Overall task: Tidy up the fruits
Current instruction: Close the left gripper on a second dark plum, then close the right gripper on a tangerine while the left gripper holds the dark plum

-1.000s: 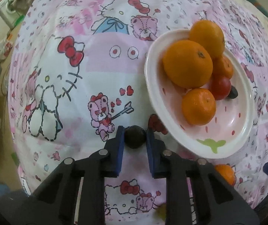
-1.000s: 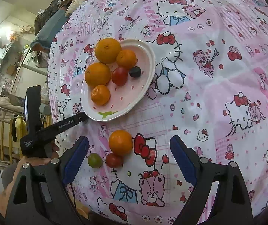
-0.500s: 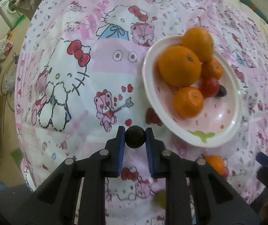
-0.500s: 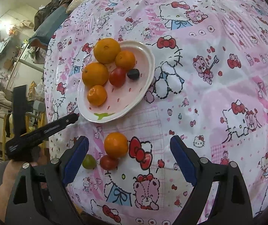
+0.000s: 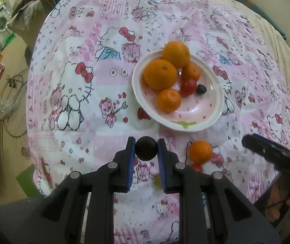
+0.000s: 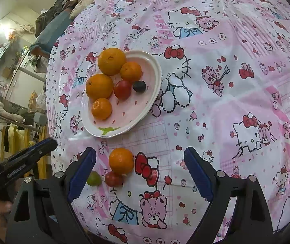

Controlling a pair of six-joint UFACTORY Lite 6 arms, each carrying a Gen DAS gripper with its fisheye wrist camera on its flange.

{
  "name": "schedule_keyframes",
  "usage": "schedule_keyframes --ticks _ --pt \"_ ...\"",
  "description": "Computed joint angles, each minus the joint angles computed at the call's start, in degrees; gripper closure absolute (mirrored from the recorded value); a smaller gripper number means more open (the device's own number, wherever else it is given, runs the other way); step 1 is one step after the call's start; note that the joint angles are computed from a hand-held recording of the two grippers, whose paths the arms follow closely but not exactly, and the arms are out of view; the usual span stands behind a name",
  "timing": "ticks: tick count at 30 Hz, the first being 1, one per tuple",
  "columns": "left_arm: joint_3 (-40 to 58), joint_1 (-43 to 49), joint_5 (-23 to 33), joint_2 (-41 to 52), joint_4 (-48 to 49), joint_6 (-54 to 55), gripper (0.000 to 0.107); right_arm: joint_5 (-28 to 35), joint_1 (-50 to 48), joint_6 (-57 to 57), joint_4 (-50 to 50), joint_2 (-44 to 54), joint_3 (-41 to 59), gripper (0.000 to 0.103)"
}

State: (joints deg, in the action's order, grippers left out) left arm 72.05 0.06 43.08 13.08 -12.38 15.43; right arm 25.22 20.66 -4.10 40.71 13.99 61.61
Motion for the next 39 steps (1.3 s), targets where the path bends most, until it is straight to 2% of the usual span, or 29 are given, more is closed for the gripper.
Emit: schedule_keyframes --ticks 10,12,16,18,20,25,28,30,39 --pt "-5.9 3.6 -2.1 -3.9 -4.1 3.5 0.089 0.7 0.3 -2.6 3.5 0.9 -0.4 0.012" --pt "-6.1 4.4 -2.5 -3.8 -5.0 4.2 0.089 1.5 -0.1 -4.9 6.5 1.7 -0.6 0.012" --pt "-6.4 5.2 -2.9 -3.4 -6.5 5.1 0.089 5.0 -1.7 -17.0 20.5 3.6 -1.4 0.013" --pt "-6.1 5.6 -2.4 -3.0 -7.9 5.8 0.089 6.1 -1.3 -18.1 22.2 4.9 -0.7 0.017" --pt "-5.9 5.7 -2.0 -2.9 -8.8 6.4 0.089 7.3 -0.4 -19.1 23.4 7.3 0.7 0.025" --pt "-5.8 5.1 -1.4 -3.0 -9.7 7.1 0.089 7.5 2.6 -14.8 18.5 14.4 7.5 0.037" --pt "-5.8 4.6 -1.7 -3.0 -9.5 7.0 0.089 7.5 4.2 -11.2 13.9 18.5 11.8 0.05" --pt "-5.9 4.5 -1.8 -3.1 -9.4 7.1 0.089 7.6 5.0 -10.3 12.5 20.8 13.8 0.062" --pt "-6.9 4.7 -2.5 -3.6 -8.6 6.3 0.089 4.2 4.5 -13.8 14.0 16.2 9.6 0.063"
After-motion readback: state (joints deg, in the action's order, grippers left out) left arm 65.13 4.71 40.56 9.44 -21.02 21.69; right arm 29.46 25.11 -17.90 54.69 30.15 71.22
